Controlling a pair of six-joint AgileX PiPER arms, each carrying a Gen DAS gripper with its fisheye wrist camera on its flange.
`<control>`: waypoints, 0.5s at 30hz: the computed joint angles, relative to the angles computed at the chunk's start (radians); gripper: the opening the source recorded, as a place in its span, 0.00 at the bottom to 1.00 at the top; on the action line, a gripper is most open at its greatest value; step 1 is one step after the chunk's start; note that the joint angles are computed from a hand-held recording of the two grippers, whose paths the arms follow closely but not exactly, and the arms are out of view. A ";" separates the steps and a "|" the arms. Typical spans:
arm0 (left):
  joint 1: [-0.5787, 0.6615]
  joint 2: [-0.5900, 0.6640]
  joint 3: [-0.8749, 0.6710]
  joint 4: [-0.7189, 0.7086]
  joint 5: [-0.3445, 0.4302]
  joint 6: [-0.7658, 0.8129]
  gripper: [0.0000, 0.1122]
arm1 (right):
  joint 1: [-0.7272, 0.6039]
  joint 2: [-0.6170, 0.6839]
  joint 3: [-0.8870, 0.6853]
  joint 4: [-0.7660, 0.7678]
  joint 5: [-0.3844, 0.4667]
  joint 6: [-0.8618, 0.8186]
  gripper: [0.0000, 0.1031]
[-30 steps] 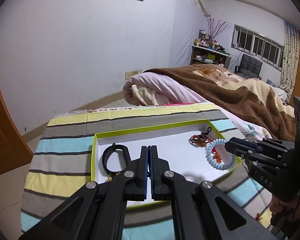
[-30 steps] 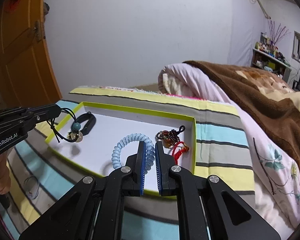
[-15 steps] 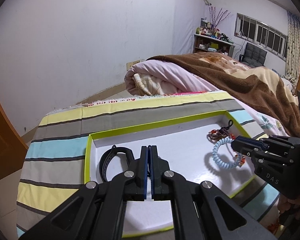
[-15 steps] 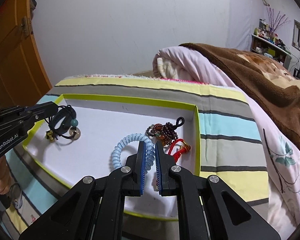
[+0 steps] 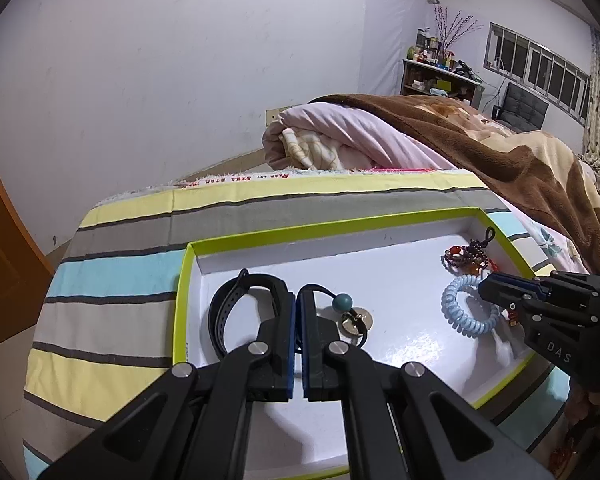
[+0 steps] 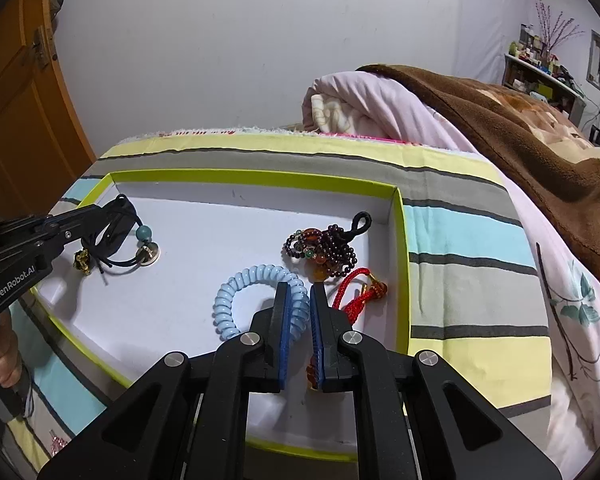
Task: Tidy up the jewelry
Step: 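Lower both held items into the box and open both tools, then withdraw both open tools from the box toward the remaining jewelry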
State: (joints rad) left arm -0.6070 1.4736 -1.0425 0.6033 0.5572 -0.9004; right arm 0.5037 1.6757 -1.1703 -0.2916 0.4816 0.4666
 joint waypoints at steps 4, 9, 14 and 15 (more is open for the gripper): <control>-0.003 -0.010 0.010 -0.021 -0.009 0.021 0.02 | 0.005 -0.015 0.008 -0.018 0.001 0.020 0.16; -0.015 -0.027 0.013 -0.012 0.003 0.010 0.03 | 0.017 -0.058 0.033 -0.041 0.001 0.048 0.18; -0.050 -0.083 0.042 0.024 0.031 -0.038 0.03 | 0.037 -0.131 0.078 -0.051 0.004 0.069 0.19; -0.061 -0.095 0.049 0.035 0.039 -0.053 0.03 | 0.042 -0.148 0.088 -0.056 0.003 0.077 0.19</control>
State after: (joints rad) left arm -0.6684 1.3786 -0.9938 0.6384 0.5962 -0.9536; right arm 0.5456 1.5274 -1.0818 -0.3474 0.4850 0.5435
